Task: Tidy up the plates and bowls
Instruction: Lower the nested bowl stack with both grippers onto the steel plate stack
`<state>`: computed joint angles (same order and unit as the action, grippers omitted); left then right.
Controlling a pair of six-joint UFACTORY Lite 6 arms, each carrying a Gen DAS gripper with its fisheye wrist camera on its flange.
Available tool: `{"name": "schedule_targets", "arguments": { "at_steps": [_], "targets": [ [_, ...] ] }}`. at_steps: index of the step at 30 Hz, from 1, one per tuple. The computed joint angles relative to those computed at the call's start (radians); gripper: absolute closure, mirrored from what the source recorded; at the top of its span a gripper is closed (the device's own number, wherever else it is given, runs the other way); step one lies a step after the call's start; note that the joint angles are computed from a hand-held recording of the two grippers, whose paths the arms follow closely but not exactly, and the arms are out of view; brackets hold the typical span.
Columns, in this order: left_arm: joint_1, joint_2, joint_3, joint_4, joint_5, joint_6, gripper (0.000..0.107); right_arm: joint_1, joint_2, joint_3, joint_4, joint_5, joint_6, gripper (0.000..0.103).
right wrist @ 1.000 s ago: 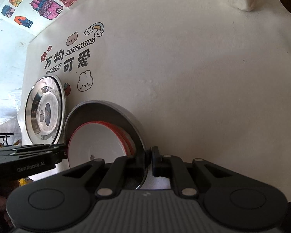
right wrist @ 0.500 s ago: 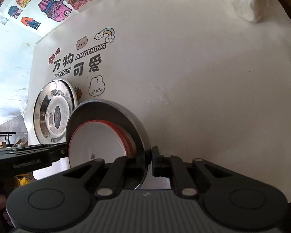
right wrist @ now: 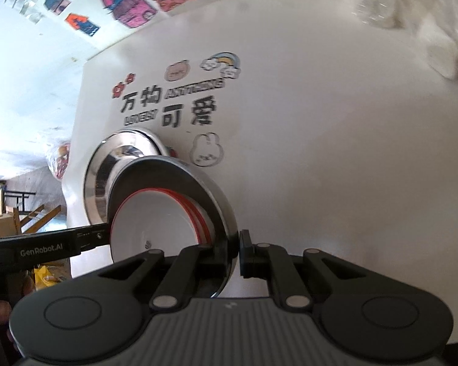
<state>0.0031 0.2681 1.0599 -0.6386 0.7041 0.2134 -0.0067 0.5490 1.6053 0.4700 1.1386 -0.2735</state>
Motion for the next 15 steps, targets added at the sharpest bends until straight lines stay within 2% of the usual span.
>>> {"name": "schedule_targets", "arguments": {
  "at_steps": [15],
  "targets": [
    [0.213, 0.004, 0.003, 0.059, 0.040, 0.047, 0.099, 0.182, 0.214, 0.295, 0.013, 0.066, 0.089, 0.095]
  ]
}}
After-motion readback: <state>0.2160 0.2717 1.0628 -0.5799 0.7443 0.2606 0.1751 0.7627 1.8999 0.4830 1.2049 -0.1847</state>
